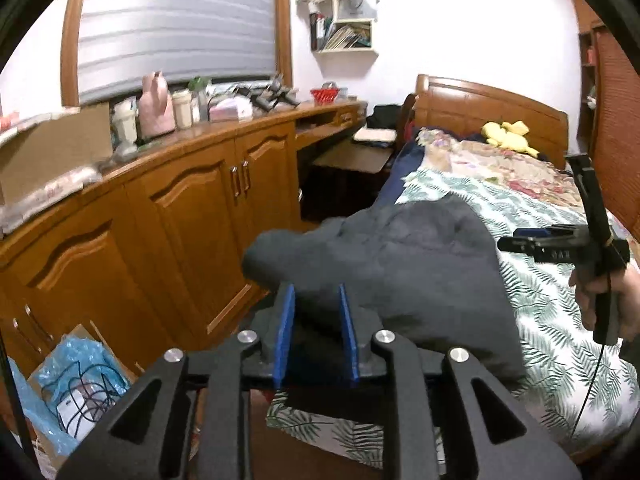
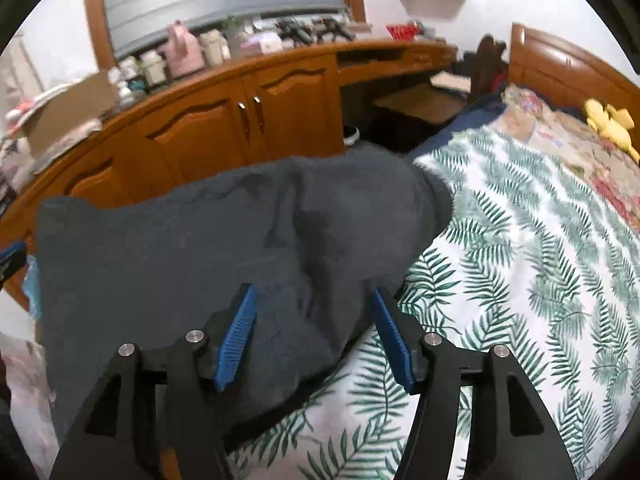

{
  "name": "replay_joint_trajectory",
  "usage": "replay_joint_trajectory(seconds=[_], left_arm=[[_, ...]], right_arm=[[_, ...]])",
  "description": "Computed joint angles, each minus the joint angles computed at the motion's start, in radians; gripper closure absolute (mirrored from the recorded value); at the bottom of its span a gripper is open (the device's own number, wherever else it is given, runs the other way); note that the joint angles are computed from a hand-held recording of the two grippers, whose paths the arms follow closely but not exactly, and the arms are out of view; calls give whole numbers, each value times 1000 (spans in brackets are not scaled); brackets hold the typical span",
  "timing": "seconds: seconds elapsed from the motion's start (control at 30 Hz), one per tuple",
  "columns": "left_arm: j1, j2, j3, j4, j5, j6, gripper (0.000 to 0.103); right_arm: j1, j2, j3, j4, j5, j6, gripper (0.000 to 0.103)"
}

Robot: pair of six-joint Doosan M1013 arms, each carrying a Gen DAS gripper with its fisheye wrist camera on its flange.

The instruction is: Fold large clothes

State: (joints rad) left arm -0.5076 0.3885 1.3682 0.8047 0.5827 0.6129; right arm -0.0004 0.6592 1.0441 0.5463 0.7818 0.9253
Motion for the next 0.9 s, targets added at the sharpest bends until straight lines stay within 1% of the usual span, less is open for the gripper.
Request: replay_joint_trajectory(seconds=[0.1, 0.13, 0.2, 0.3, 0.33, 0.37, 0.43, 0.5, 0.57, 0.67, 0.8, 0.9], left_arm=[[-31, -9, 0, 30, -17, 5, 79], [-40, -10, -1, 35, -24, 6, 78], [-61, -10, -9, 33, -44, 18, 77], [-93, -1, -26, 22, -58, 31, 77], [-105, 4, -35, 14, -60, 39, 76], [-118, 9, -43, 5, -68, 44, 76], [-141, 20, -61, -12, -78, 55, 76], [-164, 32, -80, -19, -80, 62, 76], [-186, 45, -101, -47, -94, 94, 76], [-219, 72, -142, -118, -103, 164, 76], [-256, 101, -183, -191, -123, 245, 76], [-282, 123, -214, -253, -131, 297, 75]], right_arm=[[-20, -70, 102, 80, -45, -119, 38], [-33, -106, 155, 123, -70, -176, 37], [-52, -154, 225, 172, -106, -247, 36], [-85, -235, 340, 257, -174, -362, 29], [-99, -263, 378, 287, -189, -398, 26], [-110, -287, 408, 296, -206, -413, 21], [-125, -326, 455, 306, -245, -432, 19], [-155, -374, 514, 356, -282, -483, 18], [-181, -409, 556, 406, -304, -520, 17], [-229, -462, 614, 449, -325, -555, 16], [-291, -527, 688, 538, -365, -634, 15], [-329, -566, 731, 566, -391, -655, 15]])
